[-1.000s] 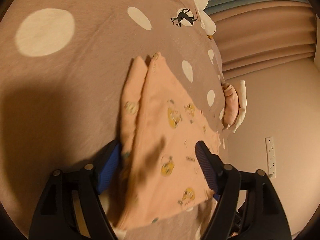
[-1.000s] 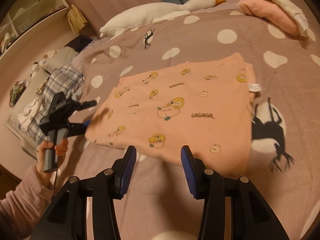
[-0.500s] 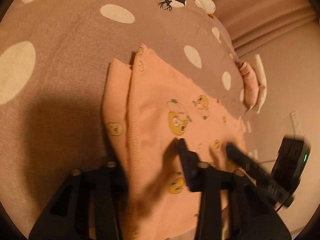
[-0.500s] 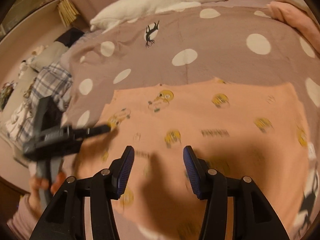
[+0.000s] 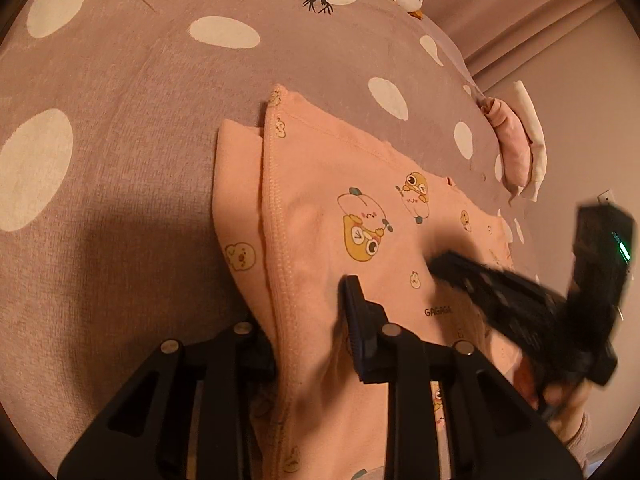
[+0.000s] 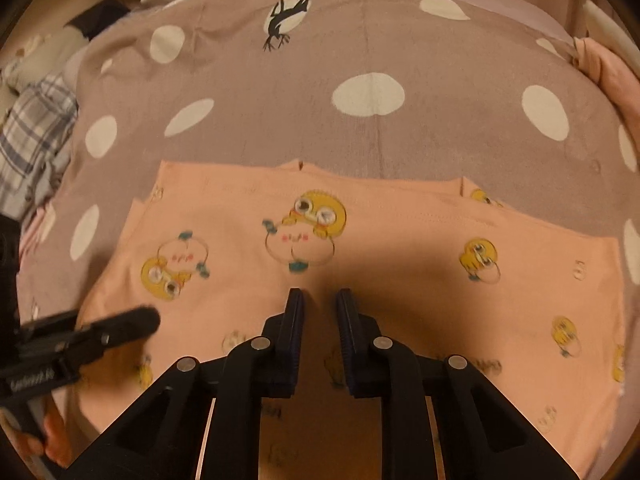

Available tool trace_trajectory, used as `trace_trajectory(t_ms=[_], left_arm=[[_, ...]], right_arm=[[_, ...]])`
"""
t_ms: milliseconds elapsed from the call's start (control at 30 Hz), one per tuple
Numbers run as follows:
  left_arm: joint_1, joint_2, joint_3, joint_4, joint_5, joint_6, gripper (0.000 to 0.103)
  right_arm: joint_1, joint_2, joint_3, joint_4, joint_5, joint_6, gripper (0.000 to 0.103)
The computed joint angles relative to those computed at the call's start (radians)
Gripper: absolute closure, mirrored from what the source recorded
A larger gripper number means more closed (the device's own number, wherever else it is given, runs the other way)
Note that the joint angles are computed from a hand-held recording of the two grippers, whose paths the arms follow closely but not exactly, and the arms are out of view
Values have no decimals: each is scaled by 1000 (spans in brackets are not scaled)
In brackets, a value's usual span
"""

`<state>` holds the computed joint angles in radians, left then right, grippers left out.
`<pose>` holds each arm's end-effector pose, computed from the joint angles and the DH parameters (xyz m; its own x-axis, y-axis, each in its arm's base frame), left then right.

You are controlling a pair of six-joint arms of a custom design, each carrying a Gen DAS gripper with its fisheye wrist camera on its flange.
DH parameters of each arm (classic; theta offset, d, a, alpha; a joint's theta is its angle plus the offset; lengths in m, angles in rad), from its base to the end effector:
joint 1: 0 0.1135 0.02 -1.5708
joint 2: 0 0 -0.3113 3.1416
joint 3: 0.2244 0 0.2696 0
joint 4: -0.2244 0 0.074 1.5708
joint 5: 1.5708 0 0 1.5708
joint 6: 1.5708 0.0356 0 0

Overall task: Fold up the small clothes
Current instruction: 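Grasp a side edge of the folded pink shirt with the left gripper, then fold the held side edge over the shirt middle with the left gripper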

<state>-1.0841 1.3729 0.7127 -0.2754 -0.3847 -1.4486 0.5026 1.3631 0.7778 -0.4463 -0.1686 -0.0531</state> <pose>0.1365 -0.2295 0.2188 -0.7557 -0.5389 -0.3722 -0.2865 0.7830 -0.5521 0.2285 0.1324 0.2293 -0.7217 -0.4564 -0.5204 -0.5895 0.7993 0.1165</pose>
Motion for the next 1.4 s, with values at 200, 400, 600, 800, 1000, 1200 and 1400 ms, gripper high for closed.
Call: trace_trajectory(t_ms=[200,400,600,800,1000,1200,1400], left_arm=[[5,-3,-1,2,6,-19,76],[13,-14,-3,3,17,-43,76],[-4,-31,18,-34,-5,-95,86],[-54,3,164,-188,-92,-79,95],[-70,125,404,-318,-111,37,95],[-48,308,635,-342,-40,172,94],[-18,471,778,-325,74,197,84]], right_arm=[[-8,-200,-150,-109,-47,-94,84],[-67,-370,-232,-253,-124,-182,84],[-316,-418,-214,-464,-382,-390,84],[-466,-372,-198,-431,-483,-422,84],[-613,-265,-166,-373,-613,-425,83],[-769,-114,-114,-346,-711,-411,83],[-923,39,-63,-419,-759,-510,83]])
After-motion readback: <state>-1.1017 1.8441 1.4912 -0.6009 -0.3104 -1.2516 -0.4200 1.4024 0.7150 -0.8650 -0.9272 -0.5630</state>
